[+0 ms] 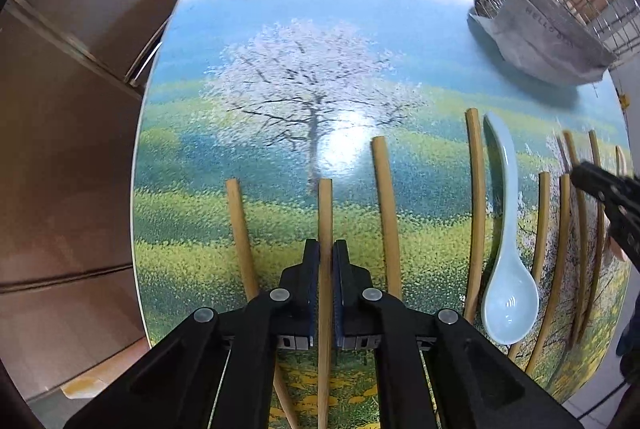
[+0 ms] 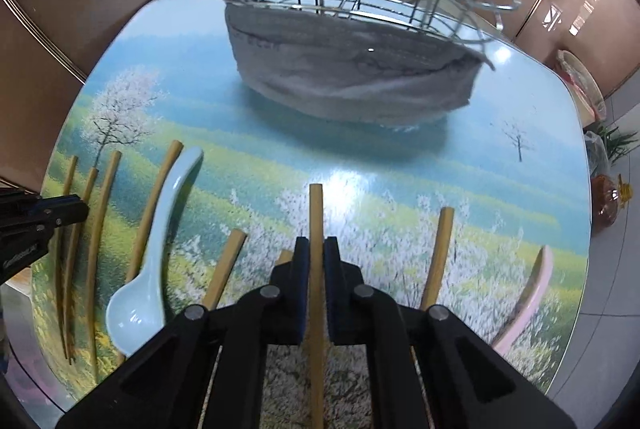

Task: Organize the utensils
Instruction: 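Lift the chopsticks and carry both tools over the wire utensil holder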

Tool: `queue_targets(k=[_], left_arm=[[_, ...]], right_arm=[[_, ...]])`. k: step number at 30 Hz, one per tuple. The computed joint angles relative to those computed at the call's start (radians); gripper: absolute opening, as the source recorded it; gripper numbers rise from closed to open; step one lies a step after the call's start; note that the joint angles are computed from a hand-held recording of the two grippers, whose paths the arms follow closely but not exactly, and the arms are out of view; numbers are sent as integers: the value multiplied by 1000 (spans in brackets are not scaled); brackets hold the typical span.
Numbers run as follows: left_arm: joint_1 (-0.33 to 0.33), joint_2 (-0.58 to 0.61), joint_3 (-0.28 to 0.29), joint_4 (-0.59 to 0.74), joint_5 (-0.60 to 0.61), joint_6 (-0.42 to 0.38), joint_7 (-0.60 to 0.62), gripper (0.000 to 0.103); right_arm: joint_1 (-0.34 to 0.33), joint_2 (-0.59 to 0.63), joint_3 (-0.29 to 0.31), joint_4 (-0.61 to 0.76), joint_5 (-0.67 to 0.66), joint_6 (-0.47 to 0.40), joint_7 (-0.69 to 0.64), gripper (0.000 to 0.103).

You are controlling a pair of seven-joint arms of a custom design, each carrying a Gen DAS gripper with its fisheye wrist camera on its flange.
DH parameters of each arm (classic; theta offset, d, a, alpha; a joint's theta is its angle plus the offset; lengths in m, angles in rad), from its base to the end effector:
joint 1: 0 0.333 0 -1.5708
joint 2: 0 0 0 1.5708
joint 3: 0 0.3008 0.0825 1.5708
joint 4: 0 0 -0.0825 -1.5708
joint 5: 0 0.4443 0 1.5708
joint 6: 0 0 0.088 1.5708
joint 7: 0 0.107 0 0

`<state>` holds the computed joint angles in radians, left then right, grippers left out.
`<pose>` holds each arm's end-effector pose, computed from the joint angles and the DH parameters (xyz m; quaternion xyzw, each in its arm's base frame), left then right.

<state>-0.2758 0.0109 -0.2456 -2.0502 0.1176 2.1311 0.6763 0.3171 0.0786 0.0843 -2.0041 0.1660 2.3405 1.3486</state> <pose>0.5333 -0.3002 0.3963 -0.8075 0.5867 -0.0312 0.0521 0.5940 0.2542 0.4000 -0.8564 0.4952 -0.0286 0.1430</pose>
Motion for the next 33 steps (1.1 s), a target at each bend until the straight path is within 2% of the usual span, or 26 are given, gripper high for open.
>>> queue_targets(k=[6,10,14,17,25,29,33], left_arm=[[-13,-134,-11,-109,39,74,-80,6],[-34,-265,-30,-207,63,127,-148,6],[-55,-404,-49,-289,94,156,-216,6],[-70,-518,-57,-369,104,210,-259,6],[-85,-727,-116,-452,182,221,-390,6],[-87,-776,-129,-450,218,217,-416,6],[-78,-789,-136,-420,250,229,-427,6]], right_arm=[[-15,-209,-22,-201,259,104,-191,6],[4,-380,-60,-346,422,153,-310,6],[33,-557,-91,-479,520,197,-371,6],[47,-663,-117,-541,555,219,-401,6],[90,-918,-137,-669,580,300,-396,6],[102,-980,-136,-688,553,321,-371,6],[112,-990,-146,-666,526,338,-353,6]])
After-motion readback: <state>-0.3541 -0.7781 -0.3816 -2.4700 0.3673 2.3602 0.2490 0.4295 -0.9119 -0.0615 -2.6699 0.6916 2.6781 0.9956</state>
